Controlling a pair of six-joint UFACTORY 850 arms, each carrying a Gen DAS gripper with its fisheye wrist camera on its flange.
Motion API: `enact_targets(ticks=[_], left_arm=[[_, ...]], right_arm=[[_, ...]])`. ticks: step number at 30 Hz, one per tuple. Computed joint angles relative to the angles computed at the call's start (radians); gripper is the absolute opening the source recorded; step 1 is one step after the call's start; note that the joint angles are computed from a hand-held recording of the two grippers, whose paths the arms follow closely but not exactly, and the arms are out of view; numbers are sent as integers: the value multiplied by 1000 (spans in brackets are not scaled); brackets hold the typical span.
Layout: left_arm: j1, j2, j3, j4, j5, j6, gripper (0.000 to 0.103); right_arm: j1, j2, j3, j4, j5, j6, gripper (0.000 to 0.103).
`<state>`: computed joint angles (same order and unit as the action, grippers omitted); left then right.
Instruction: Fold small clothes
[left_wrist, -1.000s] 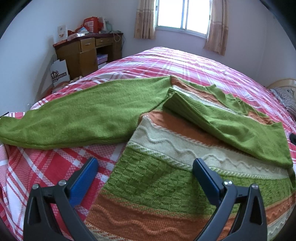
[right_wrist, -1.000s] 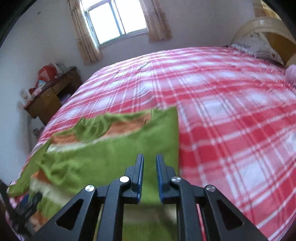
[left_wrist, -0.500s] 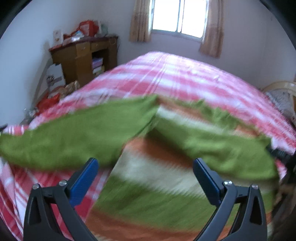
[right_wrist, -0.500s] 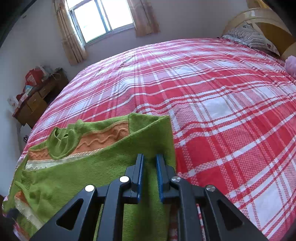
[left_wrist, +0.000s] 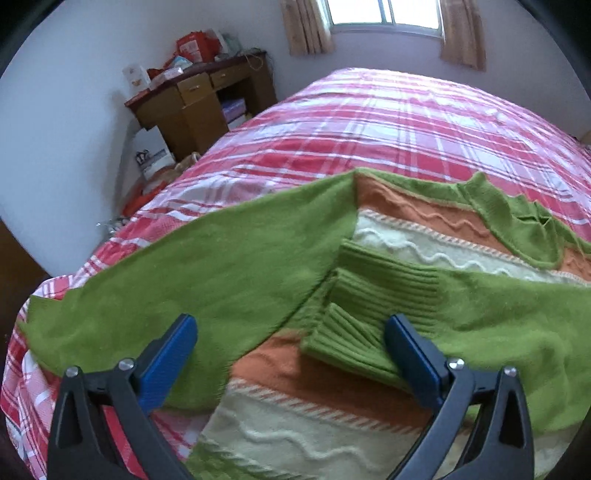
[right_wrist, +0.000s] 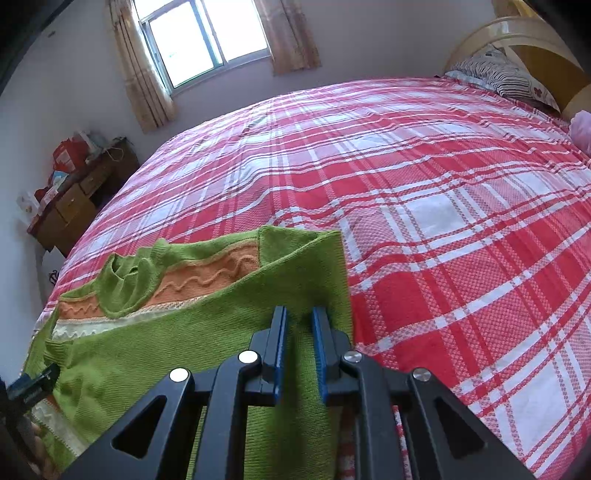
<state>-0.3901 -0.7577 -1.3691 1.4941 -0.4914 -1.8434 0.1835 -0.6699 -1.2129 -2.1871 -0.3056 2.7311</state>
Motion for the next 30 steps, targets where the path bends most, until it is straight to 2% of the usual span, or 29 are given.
enact_targets(ticks=[4, 11, 13, 15, 17, 19, 23, 26, 30], left_arm=[[-8, 23, 48, 73, -31, -73, 103], [5, 52, 98, 125, 7, -181, 103], [13, 47, 92, 117, 29, -177, 103], [20, 44, 87, 116, 50, -180, 103], [28, 47, 94, 137, 72, -207, 103], [31, 47, 95, 143, 82, -216, 103], [30, 47, 97, 152, 73, -221, 103], [33, 48, 98, 160, 84, -231, 103], [38, 52, 104, 180, 98, -257, 103]], right_arm=[[0, -1, 0, 2, -1, -3, 14], [4, -2, -3, 27, -3, -29, 14], [9, -2, -9, 85, -7, -91, 14], [31, 11, -5, 239, -49, -248, 15], [57, 39, 23, 271, -88, -282, 15], [79, 73, 63, 219, -62, -245, 15], [119, 82, 84, 383, -52, -449, 15], [125, 69, 100, 304, -76, -383, 15], [127, 61, 99, 284, -96, -364, 15]])
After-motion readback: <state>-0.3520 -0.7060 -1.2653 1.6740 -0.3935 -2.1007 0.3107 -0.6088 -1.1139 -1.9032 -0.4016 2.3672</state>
